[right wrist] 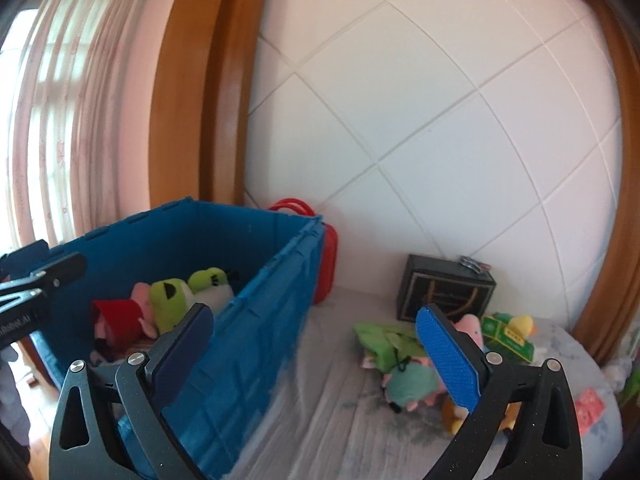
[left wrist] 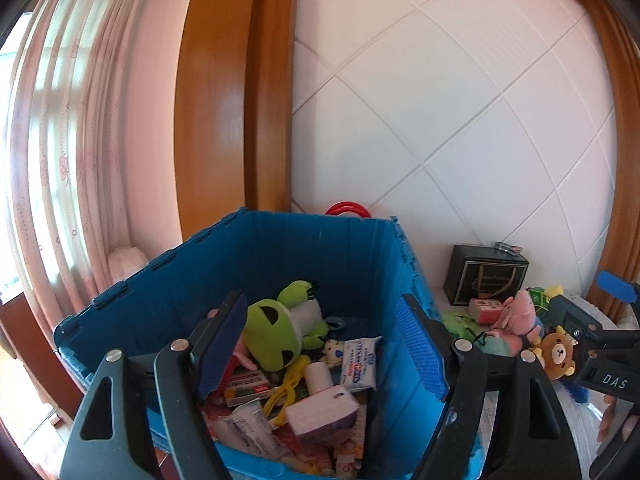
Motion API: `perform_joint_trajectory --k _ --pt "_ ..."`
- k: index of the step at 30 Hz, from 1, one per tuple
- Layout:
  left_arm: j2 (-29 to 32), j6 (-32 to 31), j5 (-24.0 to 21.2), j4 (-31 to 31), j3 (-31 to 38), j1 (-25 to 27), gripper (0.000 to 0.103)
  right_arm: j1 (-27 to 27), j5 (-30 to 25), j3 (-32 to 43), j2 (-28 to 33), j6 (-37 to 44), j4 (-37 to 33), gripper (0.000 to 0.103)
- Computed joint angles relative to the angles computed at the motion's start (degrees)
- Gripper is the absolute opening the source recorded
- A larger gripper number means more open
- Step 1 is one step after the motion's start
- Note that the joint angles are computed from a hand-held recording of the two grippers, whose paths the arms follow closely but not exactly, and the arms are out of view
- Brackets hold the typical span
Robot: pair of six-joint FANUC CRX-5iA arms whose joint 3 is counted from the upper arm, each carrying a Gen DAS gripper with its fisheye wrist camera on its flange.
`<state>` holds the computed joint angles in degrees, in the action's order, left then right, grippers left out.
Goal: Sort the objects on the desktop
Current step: 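Return both tools from the crate to the table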
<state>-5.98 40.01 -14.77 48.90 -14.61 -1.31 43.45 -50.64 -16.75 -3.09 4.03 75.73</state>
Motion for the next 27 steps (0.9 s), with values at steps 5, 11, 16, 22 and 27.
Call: perform_joint_trajectory --k 5,11,16,22,27 --pt "-0.45 -15.69 3.22 14.73 -2.68 -8.09 0.085 -0.97 -8.02 -6.34 -6.59 -4.32 -1.47 0.103" --pt "2.42 -10.68 0.51 7.84 0.65 -14.11 0.089 -3.92 -15.36 -14.27 -16.09 -5.83 -5.00 0.103" --pt "6.79 6.15 -3.69 -8.35 7.16 -18.07 0.089 -10.53 -15.80 -19.86 -24.15 -2.64 -9.17 0.103" --pt "14.93 37.94 -12.50 -38.01 21.89 -24.82 0.089 -27.47 -6.17 -22.54 -28.99 10.39 -19.37 0.103" --pt "22.63 53.56 -19.97 -49.45 31.06 -29.87 0.089 -40.54 5.76 -20.63 -27.12 28.62 -33.07 0.103"
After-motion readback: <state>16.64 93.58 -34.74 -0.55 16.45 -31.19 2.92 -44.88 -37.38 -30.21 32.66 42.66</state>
